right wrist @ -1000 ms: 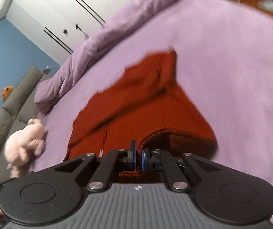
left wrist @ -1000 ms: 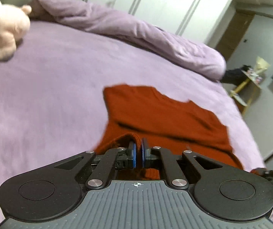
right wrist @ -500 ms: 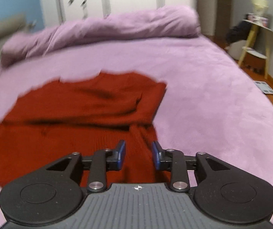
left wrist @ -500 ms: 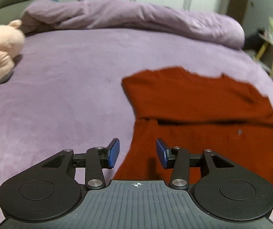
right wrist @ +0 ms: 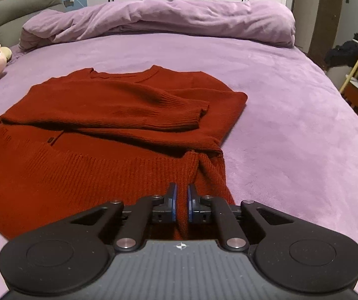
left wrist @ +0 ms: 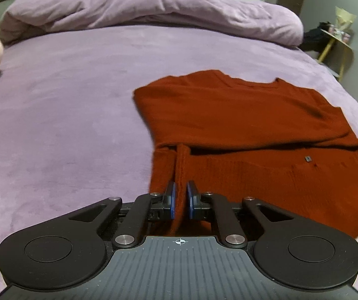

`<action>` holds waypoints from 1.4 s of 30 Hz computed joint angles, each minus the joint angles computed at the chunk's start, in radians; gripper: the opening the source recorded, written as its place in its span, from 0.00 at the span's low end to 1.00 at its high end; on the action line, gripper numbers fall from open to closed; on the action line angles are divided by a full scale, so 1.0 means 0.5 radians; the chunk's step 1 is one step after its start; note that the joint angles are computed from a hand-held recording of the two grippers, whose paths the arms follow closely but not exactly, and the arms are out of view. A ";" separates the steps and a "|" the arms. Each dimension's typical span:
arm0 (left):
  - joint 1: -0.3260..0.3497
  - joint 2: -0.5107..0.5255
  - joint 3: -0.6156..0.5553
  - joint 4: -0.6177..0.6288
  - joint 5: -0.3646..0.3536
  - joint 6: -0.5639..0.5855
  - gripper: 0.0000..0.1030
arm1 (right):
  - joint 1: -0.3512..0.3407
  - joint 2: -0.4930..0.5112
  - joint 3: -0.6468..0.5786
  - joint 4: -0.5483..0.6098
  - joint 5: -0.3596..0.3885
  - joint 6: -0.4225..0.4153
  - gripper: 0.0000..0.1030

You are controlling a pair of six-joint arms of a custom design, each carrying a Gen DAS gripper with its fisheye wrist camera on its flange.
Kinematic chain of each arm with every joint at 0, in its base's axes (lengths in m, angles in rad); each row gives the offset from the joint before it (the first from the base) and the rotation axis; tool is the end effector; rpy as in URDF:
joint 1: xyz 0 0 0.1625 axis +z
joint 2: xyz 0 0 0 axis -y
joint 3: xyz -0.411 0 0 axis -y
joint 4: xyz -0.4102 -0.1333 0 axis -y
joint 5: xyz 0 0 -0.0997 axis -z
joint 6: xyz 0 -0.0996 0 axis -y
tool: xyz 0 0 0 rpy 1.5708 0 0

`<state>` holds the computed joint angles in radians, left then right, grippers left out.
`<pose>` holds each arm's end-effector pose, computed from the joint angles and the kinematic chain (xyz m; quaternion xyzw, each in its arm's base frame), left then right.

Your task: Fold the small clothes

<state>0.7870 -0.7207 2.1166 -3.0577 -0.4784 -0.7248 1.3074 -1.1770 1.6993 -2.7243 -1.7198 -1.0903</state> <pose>-0.1844 -0.4991 -0.0068 0.0016 0.8539 -0.3837 0.3515 -0.0553 -0.6602 0.3167 0.3597 -0.8774 0.1970 0.2490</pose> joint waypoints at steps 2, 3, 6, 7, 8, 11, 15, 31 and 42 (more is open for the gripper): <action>0.018 -0.003 -0.012 0.038 -0.026 0.004 0.12 | -0.017 -0.020 -0.017 0.083 0.057 0.084 0.06; 0.029 -0.008 -0.020 0.063 -0.040 -0.010 0.17 | -0.027 -0.028 -0.031 0.129 0.089 0.136 0.06; 0.055 -0.011 -0.028 0.040 -0.061 -0.003 0.28 | -0.031 -0.016 -0.070 0.172 0.070 0.209 0.08; 0.064 -0.012 -0.025 -0.007 -0.085 0.028 0.30 | -0.027 -0.005 -0.087 0.192 0.046 0.221 0.08; 0.071 -0.014 -0.022 -0.050 -0.108 0.052 0.32 | -0.024 0.004 -0.105 0.212 0.031 0.235 0.09; 0.108 -0.016 -0.008 -0.228 -0.232 0.139 0.43 | -0.005 0.035 -0.176 0.315 -0.022 0.303 0.13; 0.141 -0.025 -0.018 -0.252 -0.314 0.121 0.43 | 0.013 0.076 -0.238 0.394 -0.085 0.284 0.14; 0.079 0.021 -0.084 -0.111 -0.194 0.135 0.08 | 0.039 0.052 -0.074 0.177 -0.045 0.042 0.07; -0.023 0.103 -0.333 -0.834 0.279 0.912 0.08 | 0.104 0.008 -0.141 -0.093 0.483 0.153 0.06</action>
<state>0.7754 -0.6691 1.9499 -3.4747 -0.3389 -0.2688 1.3593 -1.1730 1.6287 -2.7710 -1.4785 -1.0138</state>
